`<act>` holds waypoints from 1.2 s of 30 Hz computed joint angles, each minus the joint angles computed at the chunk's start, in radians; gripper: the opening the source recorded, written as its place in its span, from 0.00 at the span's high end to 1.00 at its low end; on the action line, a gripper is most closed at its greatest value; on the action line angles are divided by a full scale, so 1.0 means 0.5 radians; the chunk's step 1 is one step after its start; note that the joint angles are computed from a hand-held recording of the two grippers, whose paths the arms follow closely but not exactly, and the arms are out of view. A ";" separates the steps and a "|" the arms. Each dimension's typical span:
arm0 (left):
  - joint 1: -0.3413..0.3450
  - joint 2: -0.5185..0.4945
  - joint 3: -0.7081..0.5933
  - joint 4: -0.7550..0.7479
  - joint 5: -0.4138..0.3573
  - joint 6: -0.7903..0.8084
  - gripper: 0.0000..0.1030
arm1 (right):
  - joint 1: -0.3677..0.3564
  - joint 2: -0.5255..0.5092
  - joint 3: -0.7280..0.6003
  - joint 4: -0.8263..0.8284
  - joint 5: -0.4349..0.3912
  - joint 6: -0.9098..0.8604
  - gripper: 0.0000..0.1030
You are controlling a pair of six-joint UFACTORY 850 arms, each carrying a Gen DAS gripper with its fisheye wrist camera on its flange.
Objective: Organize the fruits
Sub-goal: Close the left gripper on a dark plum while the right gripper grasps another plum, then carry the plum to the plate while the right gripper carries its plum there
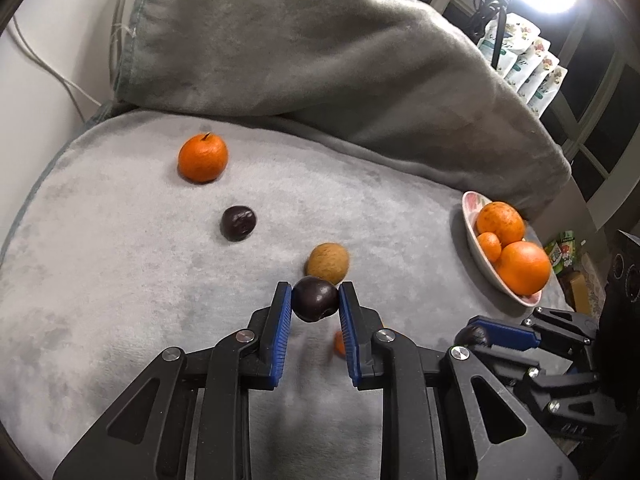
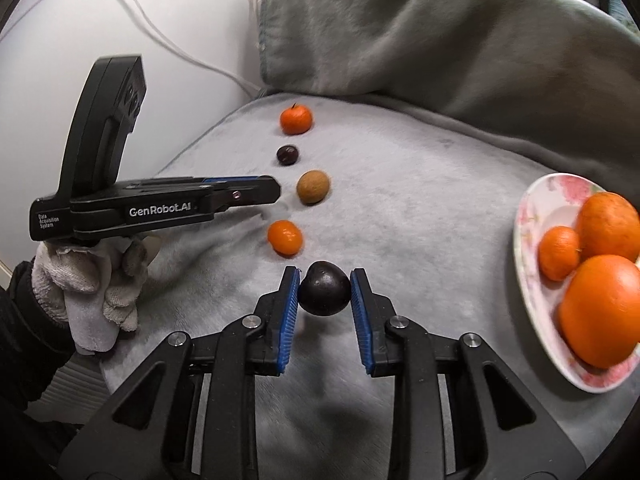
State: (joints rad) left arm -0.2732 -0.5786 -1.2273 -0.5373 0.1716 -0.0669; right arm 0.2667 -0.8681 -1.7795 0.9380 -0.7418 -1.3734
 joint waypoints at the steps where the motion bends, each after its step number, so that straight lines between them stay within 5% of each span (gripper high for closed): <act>1: -0.003 0.004 -0.002 0.013 0.001 -0.011 0.79 | -0.009 0.007 0.005 0.016 0.005 -0.011 0.74; 16: -0.071 -0.069 -0.197 0.286 -0.007 -0.198 0.79 | -0.211 0.159 0.100 0.304 0.127 -0.138 0.74; 36: -0.159 -0.376 -0.773 0.647 -0.191 -0.405 0.79 | -0.435 0.093 -0.020 0.372 0.274 -0.044 0.74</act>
State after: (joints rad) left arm -0.3525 -0.7668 -1.6139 -0.2137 0.0759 -0.2696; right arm 0.0492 -0.8214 -1.7897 1.1239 -0.6048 -1.3956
